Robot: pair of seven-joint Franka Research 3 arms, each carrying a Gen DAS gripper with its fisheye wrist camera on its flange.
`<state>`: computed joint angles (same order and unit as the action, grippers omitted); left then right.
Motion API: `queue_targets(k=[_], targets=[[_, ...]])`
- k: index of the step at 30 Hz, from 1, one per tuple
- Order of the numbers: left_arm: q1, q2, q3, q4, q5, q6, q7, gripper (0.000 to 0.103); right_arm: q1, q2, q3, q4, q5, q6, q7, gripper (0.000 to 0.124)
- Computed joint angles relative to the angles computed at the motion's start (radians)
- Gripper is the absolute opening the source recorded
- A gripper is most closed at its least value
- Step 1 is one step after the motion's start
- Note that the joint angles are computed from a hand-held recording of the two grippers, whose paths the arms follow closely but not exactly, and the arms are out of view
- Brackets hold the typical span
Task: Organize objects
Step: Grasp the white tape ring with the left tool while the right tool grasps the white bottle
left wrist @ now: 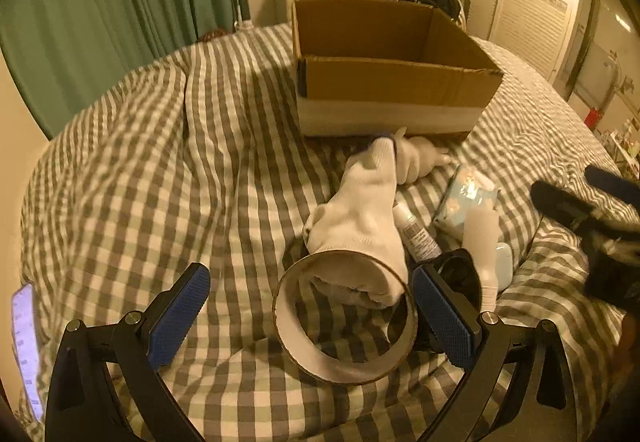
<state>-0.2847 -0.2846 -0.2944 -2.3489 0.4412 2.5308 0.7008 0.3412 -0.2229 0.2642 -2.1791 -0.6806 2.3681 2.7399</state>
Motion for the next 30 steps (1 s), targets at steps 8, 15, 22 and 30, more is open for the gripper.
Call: queue_targets(k=[8, 15, 22, 30], targets=[[-0.019, 0.06, 0.025, 0.002, -0.08, 0.025, 0.088, 0.103, 0.023, 0.112, -0.063, 0.038, 0.19, 0.034, -0.142, 0.079], [-0.053, 0.058, 0.076, -0.039, -0.279, 0.085, 0.221, 0.098, 0.047, 0.182, -0.108, 0.057, 0.408, 0.082, -0.327, 0.042], [-0.054, 0.026, 0.059, -0.068, -0.332, 0.113, 0.295, 0.084, 0.052, 0.149, -0.102, 0.026, 0.343, 0.119, -0.279, 0.037], [-0.038, -0.079, 0.026, -0.102, -0.248, 0.065, 0.207, 0.083, 0.044, 0.086, -0.05, 0.016, 0.13, 0.115, -0.152, 0.033]])
